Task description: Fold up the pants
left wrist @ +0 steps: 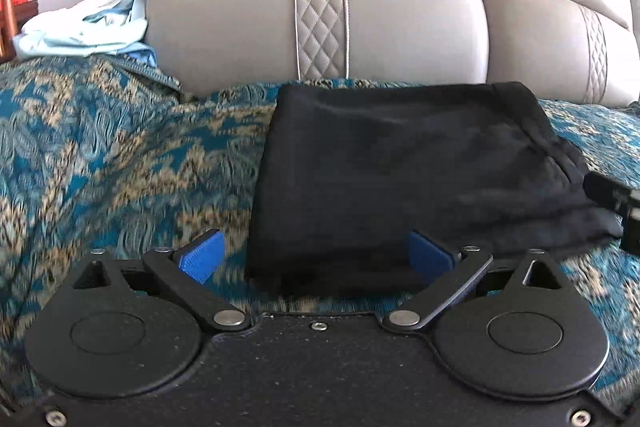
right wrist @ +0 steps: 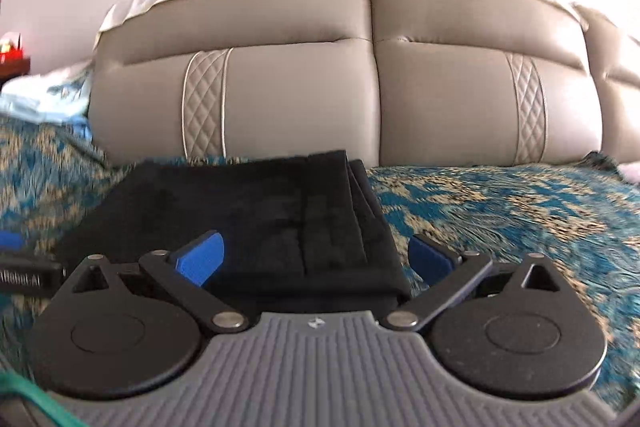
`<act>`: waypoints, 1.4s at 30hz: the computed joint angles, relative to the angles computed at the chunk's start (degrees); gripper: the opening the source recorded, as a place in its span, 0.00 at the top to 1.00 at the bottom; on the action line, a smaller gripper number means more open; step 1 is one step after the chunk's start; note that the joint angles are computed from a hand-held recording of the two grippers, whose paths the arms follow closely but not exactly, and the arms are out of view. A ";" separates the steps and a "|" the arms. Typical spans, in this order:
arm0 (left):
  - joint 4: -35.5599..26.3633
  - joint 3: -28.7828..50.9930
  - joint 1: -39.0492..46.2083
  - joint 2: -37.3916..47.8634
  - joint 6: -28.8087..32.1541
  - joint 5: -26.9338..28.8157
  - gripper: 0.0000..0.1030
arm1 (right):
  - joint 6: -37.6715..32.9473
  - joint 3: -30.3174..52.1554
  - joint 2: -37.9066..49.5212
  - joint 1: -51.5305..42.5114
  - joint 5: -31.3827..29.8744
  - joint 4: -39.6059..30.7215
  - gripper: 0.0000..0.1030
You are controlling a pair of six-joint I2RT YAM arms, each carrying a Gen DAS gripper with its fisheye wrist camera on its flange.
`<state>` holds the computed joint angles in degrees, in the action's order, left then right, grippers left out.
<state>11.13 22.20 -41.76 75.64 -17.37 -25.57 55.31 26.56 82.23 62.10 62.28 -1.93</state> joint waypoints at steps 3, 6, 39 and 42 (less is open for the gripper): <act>-0.11 -2.70 -2.41 -1.61 -2.01 -1.36 0.02 | 8.15 2.66 2.95 4.56 1.88 -9.11 0.00; -0.41 -3.02 -3.83 -0.33 -2.65 -2.57 0.02 | 13.57 5.02 5.99 7.06 2.09 -15.08 0.00; 17.49 -2.69 0.52 14.27 -0.39 1.79 0.00 | 12.13 7.61 20.10 2.35 -2.50 -2.17 0.00; 16.75 -2.53 1.01 13.85 -0.17 2.60 0.00 | 12.40 7.53 20.20 2.56 -2.18 -2.15 0.00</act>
